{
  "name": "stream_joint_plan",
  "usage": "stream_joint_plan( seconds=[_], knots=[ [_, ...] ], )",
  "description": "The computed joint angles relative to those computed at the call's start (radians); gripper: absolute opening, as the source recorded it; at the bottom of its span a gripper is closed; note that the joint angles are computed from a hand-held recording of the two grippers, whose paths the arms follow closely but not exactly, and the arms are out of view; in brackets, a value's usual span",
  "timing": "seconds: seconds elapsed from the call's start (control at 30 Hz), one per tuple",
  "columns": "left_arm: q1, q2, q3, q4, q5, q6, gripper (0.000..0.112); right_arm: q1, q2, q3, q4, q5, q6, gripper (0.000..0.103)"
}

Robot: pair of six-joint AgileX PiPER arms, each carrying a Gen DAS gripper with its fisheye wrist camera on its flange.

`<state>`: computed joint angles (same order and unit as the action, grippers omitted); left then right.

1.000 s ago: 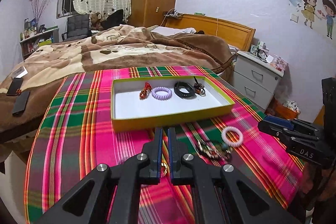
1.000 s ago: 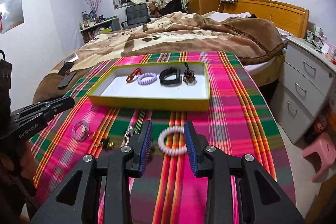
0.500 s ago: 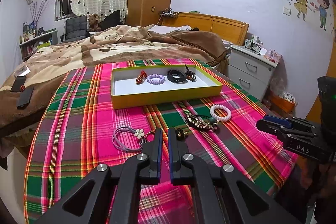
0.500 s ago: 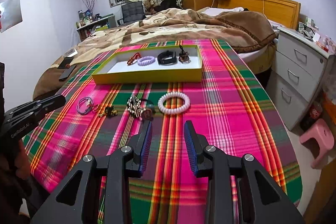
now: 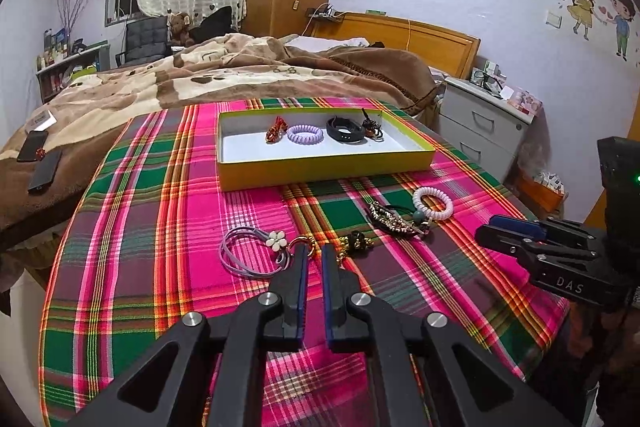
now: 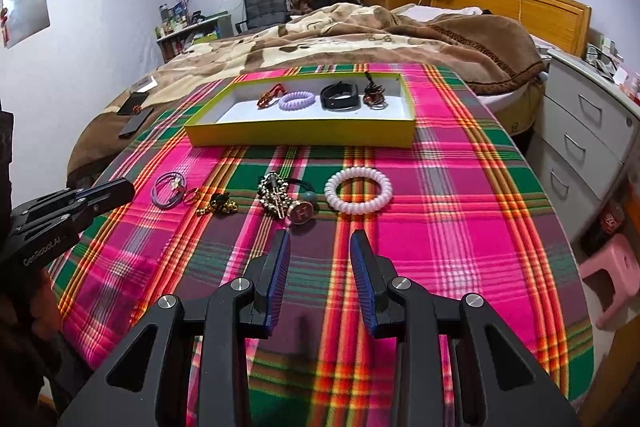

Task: Organize jewelry
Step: 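Move the left gripper toward the gold ring while the right gripper approaches the white coil bracelet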

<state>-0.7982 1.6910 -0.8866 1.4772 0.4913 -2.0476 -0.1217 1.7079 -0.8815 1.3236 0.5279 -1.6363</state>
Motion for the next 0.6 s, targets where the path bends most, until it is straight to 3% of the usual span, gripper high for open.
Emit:
stream_joint_plan(
  seconds=[0.1,0.4,0.6],
  knots=[
    [0.017,0.007,-0.002,0.013,-0.024,-0.007,0.018,0.023,0.028,-0.03,-0.028,-0.006,0.04,0.032],
    [0.074,0.076,-0.079,-0.028,-0.128,0.087,0.018,0.062,0.1,-0.118,-0.121,-0.015,0.168,0.032],
    [0.125,0.146,-0.172,-0.265,-0.237,0.348,0.019,0.054,0.114,-0.144,-0.14,-0.01,0.191,0.032]
  ],
)
